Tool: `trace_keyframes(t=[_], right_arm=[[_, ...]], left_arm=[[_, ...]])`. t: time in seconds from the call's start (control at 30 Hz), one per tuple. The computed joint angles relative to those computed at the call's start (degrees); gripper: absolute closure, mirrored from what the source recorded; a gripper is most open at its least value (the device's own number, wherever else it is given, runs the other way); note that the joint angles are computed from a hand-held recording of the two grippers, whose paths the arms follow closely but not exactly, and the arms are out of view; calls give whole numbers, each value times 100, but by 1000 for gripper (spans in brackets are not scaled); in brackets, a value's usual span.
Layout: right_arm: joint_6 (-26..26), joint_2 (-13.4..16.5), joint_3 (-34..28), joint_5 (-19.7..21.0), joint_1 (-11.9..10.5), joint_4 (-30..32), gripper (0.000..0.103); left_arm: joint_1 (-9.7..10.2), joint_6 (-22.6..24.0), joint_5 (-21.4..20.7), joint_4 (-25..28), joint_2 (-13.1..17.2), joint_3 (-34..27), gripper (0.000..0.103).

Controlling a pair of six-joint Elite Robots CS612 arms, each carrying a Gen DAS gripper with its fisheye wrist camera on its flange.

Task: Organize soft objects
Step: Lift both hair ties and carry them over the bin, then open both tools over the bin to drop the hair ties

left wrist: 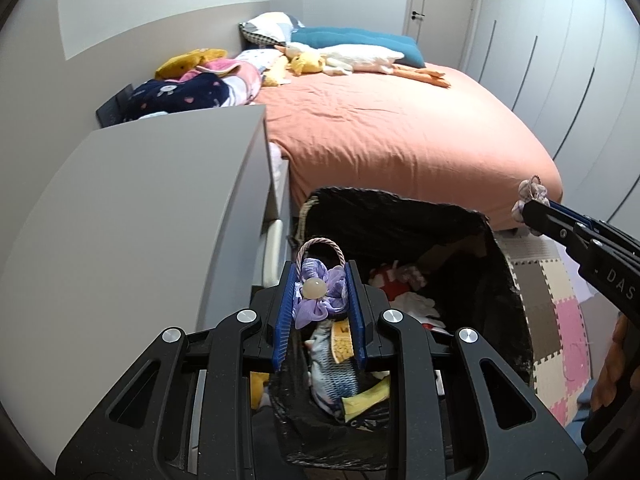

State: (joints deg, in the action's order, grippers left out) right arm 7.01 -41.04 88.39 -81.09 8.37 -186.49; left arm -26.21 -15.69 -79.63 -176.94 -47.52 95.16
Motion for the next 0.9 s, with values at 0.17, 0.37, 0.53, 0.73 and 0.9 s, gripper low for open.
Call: trace_keyframes(t=[0.17,0.37,0.53,0.73,0.9], right_arm=[[38,-39,122,-195,-52,-128,81],[104,-55,195,-341,-109,-167,81],[211,-43,194,-387,-171,-131,81],[257,-26,139,-413,-197,-53,78],[378,-34,149,-655,-175,-239,29]], left_arm=[[-41,71,-98,-4,15,-36,79],[-112,269,-210,77,72,-131,79],[-155,428,-308,183,126,-221,79],[-173,579,-587,261,135,-257,48],[-198,537,-428,-41,145,-189,7]])
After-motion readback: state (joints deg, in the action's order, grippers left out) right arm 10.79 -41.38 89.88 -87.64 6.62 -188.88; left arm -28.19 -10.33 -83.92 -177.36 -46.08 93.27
